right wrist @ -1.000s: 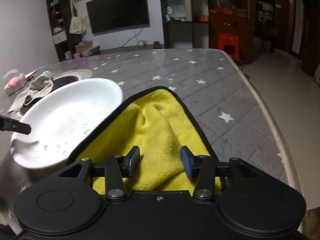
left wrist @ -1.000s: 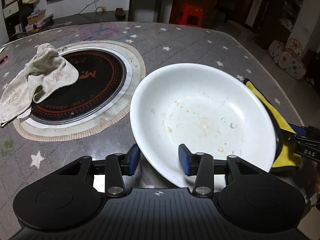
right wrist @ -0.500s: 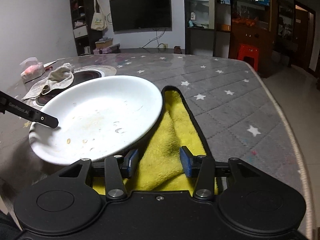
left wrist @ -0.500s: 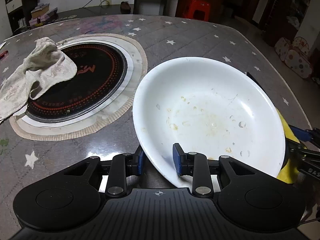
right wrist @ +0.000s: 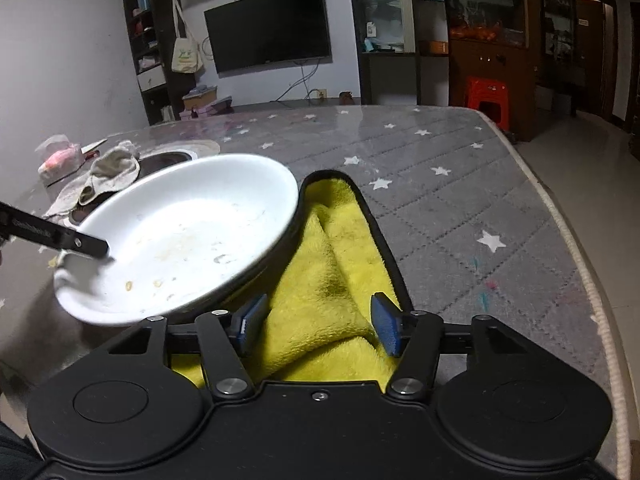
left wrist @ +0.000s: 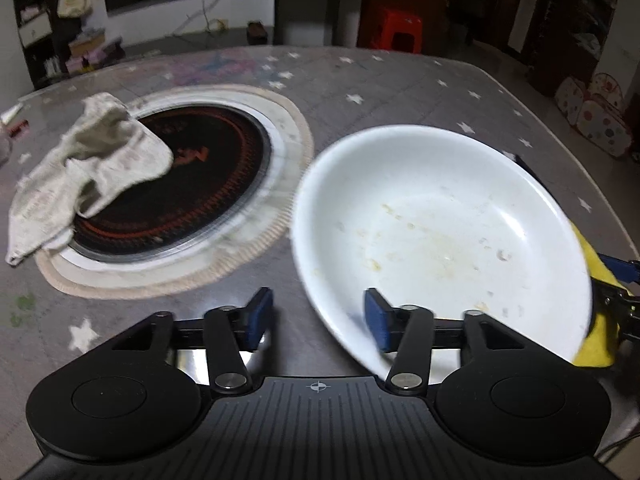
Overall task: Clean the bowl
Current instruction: 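Pull the yellow cloth away from the bowl with the right gripper while the left gripper releases the bowl rim, then move the left gripper away from the bowl toward the cooktop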
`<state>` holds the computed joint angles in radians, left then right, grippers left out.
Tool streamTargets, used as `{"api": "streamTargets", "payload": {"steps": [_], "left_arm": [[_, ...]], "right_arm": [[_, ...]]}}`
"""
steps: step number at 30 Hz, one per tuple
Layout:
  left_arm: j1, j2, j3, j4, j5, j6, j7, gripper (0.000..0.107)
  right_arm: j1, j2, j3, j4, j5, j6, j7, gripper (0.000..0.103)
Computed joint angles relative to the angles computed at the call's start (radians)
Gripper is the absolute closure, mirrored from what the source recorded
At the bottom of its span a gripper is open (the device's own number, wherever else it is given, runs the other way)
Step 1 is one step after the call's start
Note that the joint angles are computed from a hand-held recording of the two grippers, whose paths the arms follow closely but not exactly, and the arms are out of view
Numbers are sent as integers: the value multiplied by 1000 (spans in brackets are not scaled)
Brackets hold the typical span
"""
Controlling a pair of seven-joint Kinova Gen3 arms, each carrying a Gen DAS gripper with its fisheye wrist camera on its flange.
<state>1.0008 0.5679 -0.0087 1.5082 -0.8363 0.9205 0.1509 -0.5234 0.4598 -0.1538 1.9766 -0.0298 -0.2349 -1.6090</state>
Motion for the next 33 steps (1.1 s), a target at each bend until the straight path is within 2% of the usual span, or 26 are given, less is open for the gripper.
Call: {"api": "streamTargets", "payload": {"steps": [5,13,15,17,20,25,29,33], "left_arm": [[15,-49,-35,119,-86,-94,146,33],[-2,-129,-21,283,-270,-188,330,31],[-5,-140,-4,298,-295,-161,355,29],[-3,-142,16,299,-300,-98,364,28],[-18,-165,43,341,-340,-68,424,25],[-45,-132,73,330,-298,77,458,22],[-74,-104,82,331,-287,125,466,22],[-99,-77,75,345,-289,125,479,22]], "right_arm": [[-13,26,17,-11,23,-28,47,26],[17,52,-10,-53,57,1,67,10],[-4,53,8,-61,49,13,79,8],[-16,54,19,-63,37,16,85,7],[-32,55,37,-68,16,27,89,1],[-34,57,38,-72,8,30,96,0],[-27,58,32,-73,10,32,97,0],[-31,58,34,-73,7,32,99,0]]}}
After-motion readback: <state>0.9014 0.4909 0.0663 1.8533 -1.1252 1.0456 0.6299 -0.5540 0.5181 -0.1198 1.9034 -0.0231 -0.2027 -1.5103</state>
